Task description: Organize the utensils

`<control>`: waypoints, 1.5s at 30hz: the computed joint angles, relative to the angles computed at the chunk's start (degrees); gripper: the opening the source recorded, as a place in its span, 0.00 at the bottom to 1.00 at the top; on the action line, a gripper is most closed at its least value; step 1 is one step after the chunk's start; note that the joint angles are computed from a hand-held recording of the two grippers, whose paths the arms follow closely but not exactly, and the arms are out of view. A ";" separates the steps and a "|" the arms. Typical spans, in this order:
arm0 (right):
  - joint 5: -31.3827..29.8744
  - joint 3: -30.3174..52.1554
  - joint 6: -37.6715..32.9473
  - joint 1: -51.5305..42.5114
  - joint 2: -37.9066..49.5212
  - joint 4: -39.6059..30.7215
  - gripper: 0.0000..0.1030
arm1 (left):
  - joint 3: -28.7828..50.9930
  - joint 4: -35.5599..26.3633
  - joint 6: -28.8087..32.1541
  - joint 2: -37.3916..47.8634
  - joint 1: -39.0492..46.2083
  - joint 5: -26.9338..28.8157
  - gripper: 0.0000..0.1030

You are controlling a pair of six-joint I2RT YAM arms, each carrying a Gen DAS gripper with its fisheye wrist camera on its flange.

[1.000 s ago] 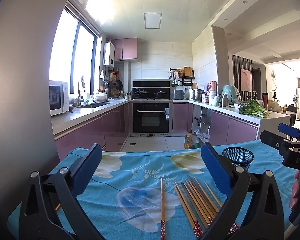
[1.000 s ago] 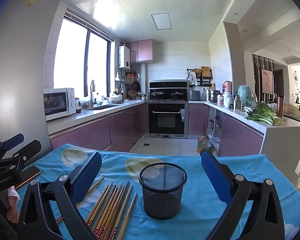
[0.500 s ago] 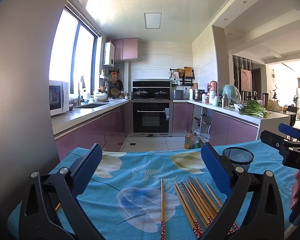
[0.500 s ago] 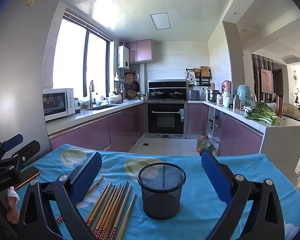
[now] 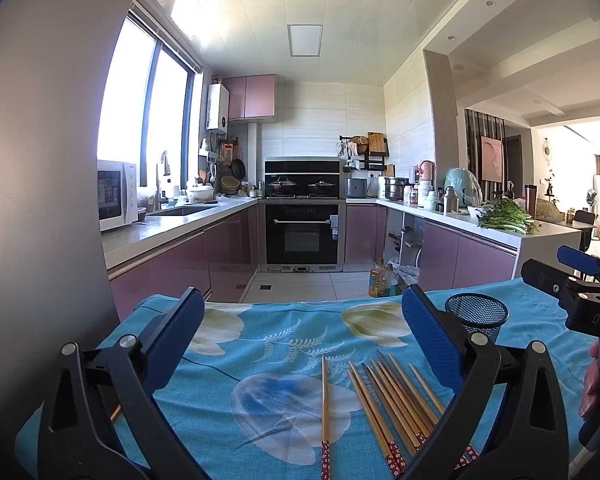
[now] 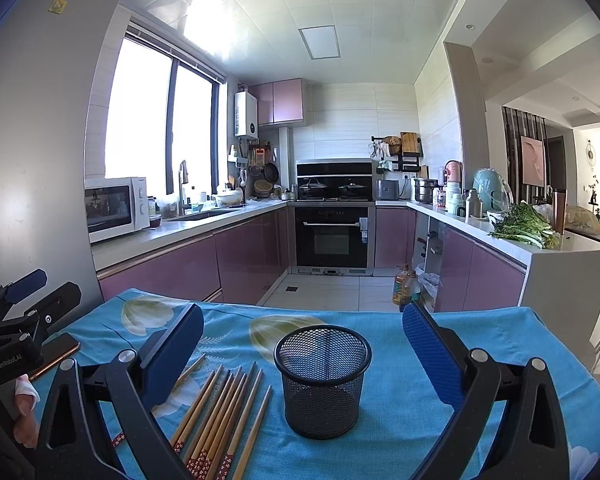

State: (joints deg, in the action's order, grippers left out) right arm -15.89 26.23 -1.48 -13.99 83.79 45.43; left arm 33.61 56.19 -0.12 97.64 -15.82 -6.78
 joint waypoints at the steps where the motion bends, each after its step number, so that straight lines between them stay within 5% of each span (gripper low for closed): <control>1: 0.06 0.02 0.02 0.02 0.04 0.04 0.94 | 0.05 -0.03 0.06 0.07 -0.01 -0.04 0.95; 18: -0.95 0.82 -1.52 0.09 0.92 -1.87 0.94 | 2.25 -4.03 0.16 1.43 0.76 1.64 0.95; 27: -3.62 9.46 -10.93 4.06 8.35 -22.75 0.93 | 13.46 -22.16 2.80 7.66 4.07 6.96 0.95; 34: 0.33 18.43 -11.60 7.25 19.74 -32.95 0.64 | 22.31 -33.71 6.12 15.26 4.25 8.72 0.91; 38: 1.96 21.84 -11.11 7.92 23.37 -35.36 0.48 | 27.91 -39.60 7.30 19.77 3.62 9.69 0.79; 45: 0.90 27.27 -10.82 7.58 26.70 -42.24 0.39 | 38.87 -52.74 8.65 26.61 3.27 11.64 0.57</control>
State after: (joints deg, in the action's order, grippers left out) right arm -14.99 53.50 -12.30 -6.40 110.48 3.19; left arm 72.49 3.45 8.53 124.25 -12.55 4.86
